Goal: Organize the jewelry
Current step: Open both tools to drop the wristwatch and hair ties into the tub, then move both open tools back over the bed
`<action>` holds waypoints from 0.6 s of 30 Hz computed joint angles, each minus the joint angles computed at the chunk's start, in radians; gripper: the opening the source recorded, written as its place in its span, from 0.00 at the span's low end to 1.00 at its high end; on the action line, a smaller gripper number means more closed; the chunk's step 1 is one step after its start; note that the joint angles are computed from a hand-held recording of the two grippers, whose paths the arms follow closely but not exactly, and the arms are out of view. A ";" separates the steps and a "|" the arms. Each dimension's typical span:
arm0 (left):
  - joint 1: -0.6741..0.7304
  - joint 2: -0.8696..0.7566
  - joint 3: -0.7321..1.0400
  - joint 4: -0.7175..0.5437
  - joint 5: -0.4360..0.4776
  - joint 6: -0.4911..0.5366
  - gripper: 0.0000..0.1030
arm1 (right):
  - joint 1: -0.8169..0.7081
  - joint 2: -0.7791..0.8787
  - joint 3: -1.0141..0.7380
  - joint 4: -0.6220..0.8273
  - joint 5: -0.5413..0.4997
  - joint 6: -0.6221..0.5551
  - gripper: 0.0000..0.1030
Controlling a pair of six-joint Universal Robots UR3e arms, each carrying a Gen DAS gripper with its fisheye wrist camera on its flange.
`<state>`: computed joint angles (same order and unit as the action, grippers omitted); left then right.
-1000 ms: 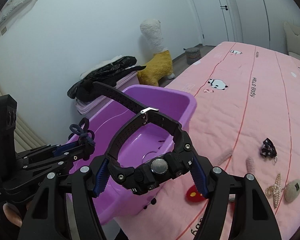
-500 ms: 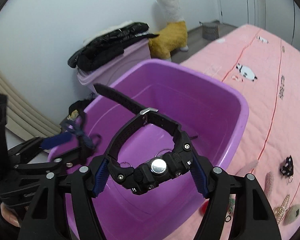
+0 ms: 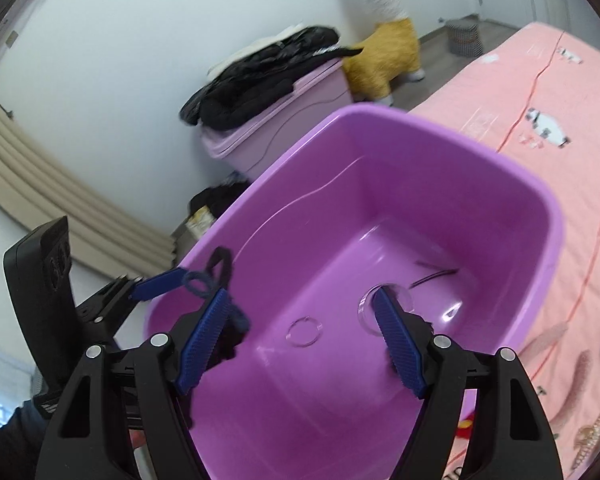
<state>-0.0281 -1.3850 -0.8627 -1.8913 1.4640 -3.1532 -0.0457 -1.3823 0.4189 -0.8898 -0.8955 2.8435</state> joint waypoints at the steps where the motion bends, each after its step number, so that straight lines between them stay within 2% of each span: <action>1: -0.002 0.000 -0.003 0.004 0.004 0.004 0.94 | 0.003 0.005 -0.002 0.018 0.011 -0.008 0.70; 4: -0.007 -0.002 -0.006 0.010 0.020 0.007 0.94 | 0.017 0.015 -0.004 0.044 0.032 -0.031 0.70; 6: 0.003 0.003 -0.002 -0.001 0.007 0.012 0.94 | 0.042 0.022 -0.015 0.034 0.011 -0.027 0.70; 9: 0.066 0.036 -0.004 -0.030 -0.081 0.056 0.94 | 0.050 -0.023 0.069 -0.047 -0.027 0.001 0.70; 10: 0.089 0.057 -0.013 -0.028 -0.110 0.070 0.94 | 0.056 -0.020 0.068 -0.064 -0.055 0.022 0.70; 12: 0.141 0.109 -0.029 -0.001 -0.159 0.081 0.94 | 0.124 0.029 0.012 -0.111 -0.204 0.078 0.70; 13: 0.171 0.120 -0.019 -0.011 -0.191 0.096 0.94 | 0.132 0.023 0.030 -0.135 -0.222 0.085 0.70; 14: 0.202 0.119 0.014 -0.039 -0.223 0.112 0.94 | 0.120 -0.005 0.082 -0.168 -0.207 0.094 0.70; 15: 0.201 0.105 0.045 -0.053 -0.218 0.105 0.94 | 0.102 -0.036 0.136 -0.198 -0.182 0.104 0.70; 18: 0.157 0.070 0.094 -0.053 -0.162 0.059 0.94 | 0.059 -0.097 0.215 -0.243 -0.148 0.124 0.70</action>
<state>0.1288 -1.3153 -0.7687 -1.9445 1.3024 -3.0941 0.0130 -1.4794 0.6336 -1.1324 -1.0432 2.9671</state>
